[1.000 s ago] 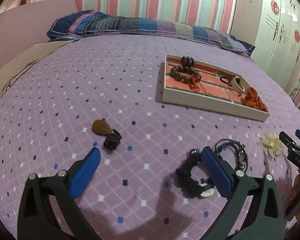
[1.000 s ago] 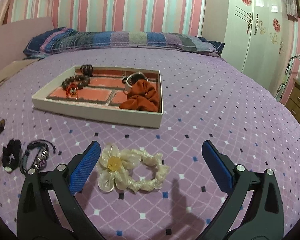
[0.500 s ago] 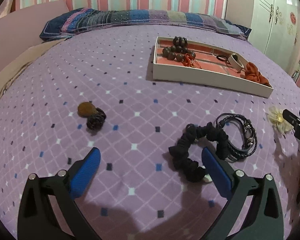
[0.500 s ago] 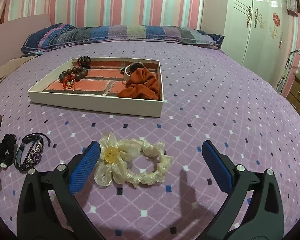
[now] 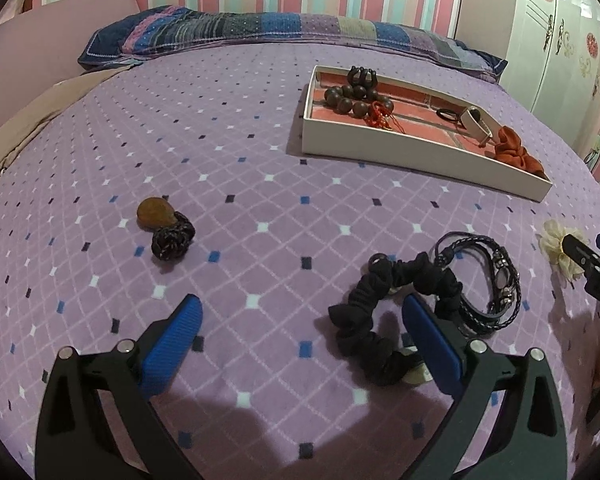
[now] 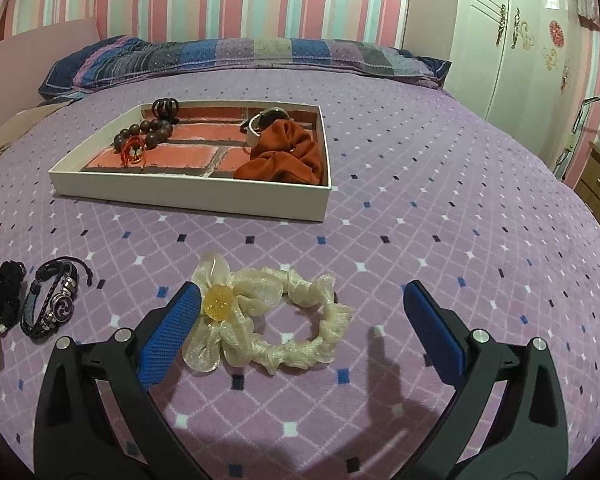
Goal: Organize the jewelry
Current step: 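Grasp the black scrunchie with the left tool while the right tool grasps the cream flower scrunchie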
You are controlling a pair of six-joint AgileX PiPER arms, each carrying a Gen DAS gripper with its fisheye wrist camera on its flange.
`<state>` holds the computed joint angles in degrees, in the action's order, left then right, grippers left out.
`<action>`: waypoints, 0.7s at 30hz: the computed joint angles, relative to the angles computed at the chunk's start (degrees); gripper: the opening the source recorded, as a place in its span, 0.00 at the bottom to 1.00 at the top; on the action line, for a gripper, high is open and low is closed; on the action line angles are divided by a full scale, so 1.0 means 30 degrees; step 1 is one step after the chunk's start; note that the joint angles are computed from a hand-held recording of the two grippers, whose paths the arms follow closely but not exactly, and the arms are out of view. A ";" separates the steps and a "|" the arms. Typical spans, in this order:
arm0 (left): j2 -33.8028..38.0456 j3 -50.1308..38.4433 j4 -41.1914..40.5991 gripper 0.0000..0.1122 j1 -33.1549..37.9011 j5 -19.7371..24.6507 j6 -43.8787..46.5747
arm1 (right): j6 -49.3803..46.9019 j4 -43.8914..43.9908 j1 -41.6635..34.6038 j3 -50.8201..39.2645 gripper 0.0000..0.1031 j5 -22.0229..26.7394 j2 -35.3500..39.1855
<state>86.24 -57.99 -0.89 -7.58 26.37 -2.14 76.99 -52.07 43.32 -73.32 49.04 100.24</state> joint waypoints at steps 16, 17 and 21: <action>0.0541 -0.0574 -0.0957 0.54 -0.0156 -0.0154 0.0801 | -0.2910 0.3430 -0.1258 -0.0113 0.64 -0.2596 0.0216; 0.0601 -0.0632 -0.0884 0.52 -0.0153 -0.0115 0.0699 | -0.2945 0.3487 -0.1246 -0.0100 0.61 -0.2667 0.0194; 0.0717 -0.0778 -0.1187 0.40 0.0048 -0.0065 0.0849 | -0.3359 0.3866 -0.1169 -0.0063 0.45 -0.3214 0.0086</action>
<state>88.39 -60.33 -4.45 -7.44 26.17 0.41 66.92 -40.47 39.81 -73.51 39.40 100.49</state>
